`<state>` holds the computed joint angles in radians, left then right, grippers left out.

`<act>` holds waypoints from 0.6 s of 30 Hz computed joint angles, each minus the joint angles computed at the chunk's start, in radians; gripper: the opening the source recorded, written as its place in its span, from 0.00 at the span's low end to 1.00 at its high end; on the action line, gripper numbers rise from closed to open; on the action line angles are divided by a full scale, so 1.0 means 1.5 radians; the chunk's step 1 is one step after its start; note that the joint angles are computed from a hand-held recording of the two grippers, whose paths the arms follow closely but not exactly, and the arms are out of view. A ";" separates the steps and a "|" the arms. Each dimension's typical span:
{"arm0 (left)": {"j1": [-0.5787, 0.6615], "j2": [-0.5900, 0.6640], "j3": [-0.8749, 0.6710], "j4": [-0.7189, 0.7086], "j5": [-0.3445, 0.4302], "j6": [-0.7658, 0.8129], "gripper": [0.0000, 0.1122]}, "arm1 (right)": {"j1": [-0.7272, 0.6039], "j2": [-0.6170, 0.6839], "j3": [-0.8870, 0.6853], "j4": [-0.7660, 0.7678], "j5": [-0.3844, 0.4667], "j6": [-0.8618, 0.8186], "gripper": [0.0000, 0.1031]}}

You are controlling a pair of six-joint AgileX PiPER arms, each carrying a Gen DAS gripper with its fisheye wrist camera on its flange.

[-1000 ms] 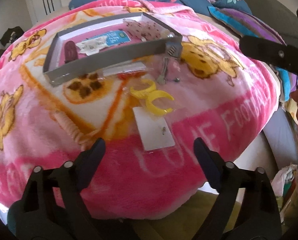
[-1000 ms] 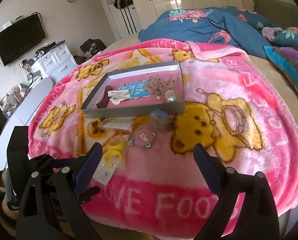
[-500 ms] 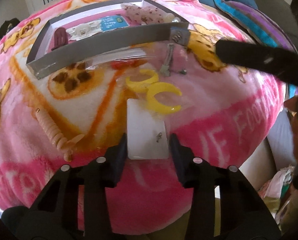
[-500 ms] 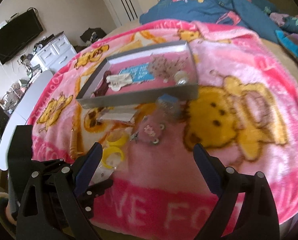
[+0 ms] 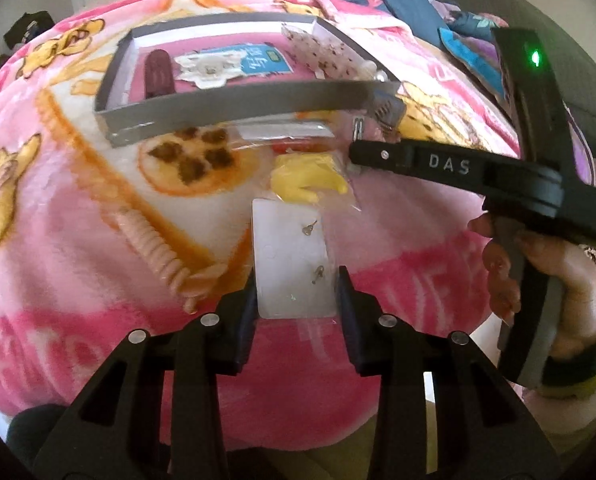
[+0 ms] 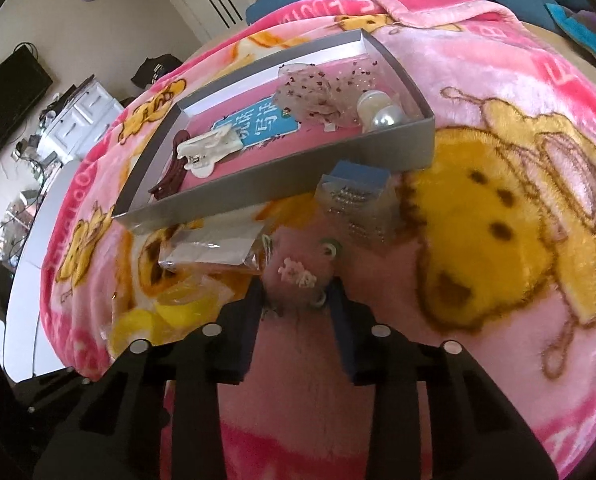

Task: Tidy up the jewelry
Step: 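Carry the earring card with the left tool while the right tool carries the earring over the grey box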

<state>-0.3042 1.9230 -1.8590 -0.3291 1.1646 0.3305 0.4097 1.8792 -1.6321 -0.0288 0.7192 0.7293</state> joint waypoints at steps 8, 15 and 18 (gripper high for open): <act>0.031 -0.029 0.007 -0.009 -0.012 0.016 0.25 | 0.007 -0.063 0.074 -0.072 -0.024 0.051 0.27; 0.049 -0.044 0.006 -0.027 -0.011 0.021 0.25 | 0.002 -0.136 0.148 -0.115 -0.041 0.086 0.27; 0.054 -0.049 0.007 -0.031 -0.016 0.023 0.25 | 0.003 -0.166 0.170 -0.131 -0.046 0.086 0.00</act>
<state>-0.2232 1.8494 -1.8490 -0.3754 1.1408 0.3644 0.4137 1.6297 -1.3774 -0.2259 0.6508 0.8587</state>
